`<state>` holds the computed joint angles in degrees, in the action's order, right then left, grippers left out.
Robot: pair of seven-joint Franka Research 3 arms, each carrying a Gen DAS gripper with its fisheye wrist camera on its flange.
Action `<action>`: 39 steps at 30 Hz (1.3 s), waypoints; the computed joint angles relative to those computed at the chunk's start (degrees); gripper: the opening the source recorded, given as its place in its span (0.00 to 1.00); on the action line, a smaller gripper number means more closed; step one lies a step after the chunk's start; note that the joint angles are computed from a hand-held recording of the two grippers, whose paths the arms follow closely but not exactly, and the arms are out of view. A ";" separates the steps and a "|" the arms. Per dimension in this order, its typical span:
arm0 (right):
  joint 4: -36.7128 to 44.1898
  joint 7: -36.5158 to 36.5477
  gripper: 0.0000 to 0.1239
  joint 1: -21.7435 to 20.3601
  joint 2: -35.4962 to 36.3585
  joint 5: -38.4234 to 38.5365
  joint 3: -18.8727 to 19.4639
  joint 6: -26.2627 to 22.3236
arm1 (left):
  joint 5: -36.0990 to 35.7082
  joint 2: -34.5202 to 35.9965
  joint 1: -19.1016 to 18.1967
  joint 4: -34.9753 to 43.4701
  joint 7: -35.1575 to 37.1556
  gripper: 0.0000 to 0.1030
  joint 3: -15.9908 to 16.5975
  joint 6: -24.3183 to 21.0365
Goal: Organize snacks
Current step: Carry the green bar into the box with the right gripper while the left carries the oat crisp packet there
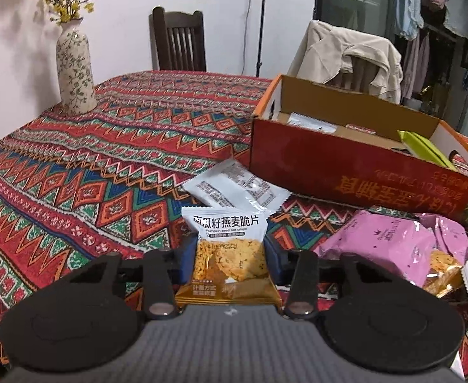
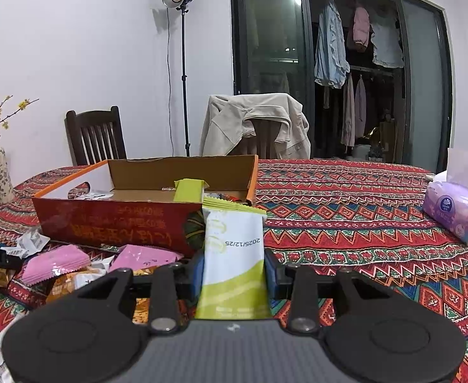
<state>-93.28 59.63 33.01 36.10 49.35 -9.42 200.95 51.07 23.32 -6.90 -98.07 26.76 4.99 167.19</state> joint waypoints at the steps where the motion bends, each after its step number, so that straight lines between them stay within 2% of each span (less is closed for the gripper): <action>1: -0.17 0.27 0.29 -0.65 -0.11 -0.70 0.76 0.31 | 0.78 -0.16 -0.30 -0.18 -0.59 0.43 0.43 0.56; 8: -1.61 2.65 0.29 -5.40 -0.71 -6.70 6.40 3.88 | 6.77 -1.65 -1.51 -1.38 -5.37 0.43 2.94 5.30; 15: -1.84 -0.07 0.29 -5.13 -1.58 -6.45 6.85 5.88 | 12.88 -2.35 -1.67 -0.06 -8.64 0.43 3.70 8.14; 24: 3.32 -3.88 0.29 -4.32 -0.72 -5.23 6.09 4.12 | 21.47 0.07 -3.18 6.57 -14.26 0.43 5.77 13.03; 28: 8.53 -5.62 0.29 -2.40 1.26 -3.04 3.46 1.42 | 21.50 2.18 -3.18 10.59 -13.63 0.43 5.63 14.23; 32: 14.45 -5.29 0.29 0.57 4.10 -0.77 -1.26 -1.84 | 15.29 4.81 -2.22 14.30 -7.25 0.43 3.78 13.80; 36: 21.24 -1.55 0.29 5.53 8.68 1.32 -10.76 -6.73 | 6.88 8.11 -0.26 18.32 1.58 0.43 0.19 12.04; 39: 26.83 4.74 0.29 8.86 13.55 1.55 -19.40 -11.28 | 3.04 10.68 -0.56 21.73 4.46 0.43 0.27 11.64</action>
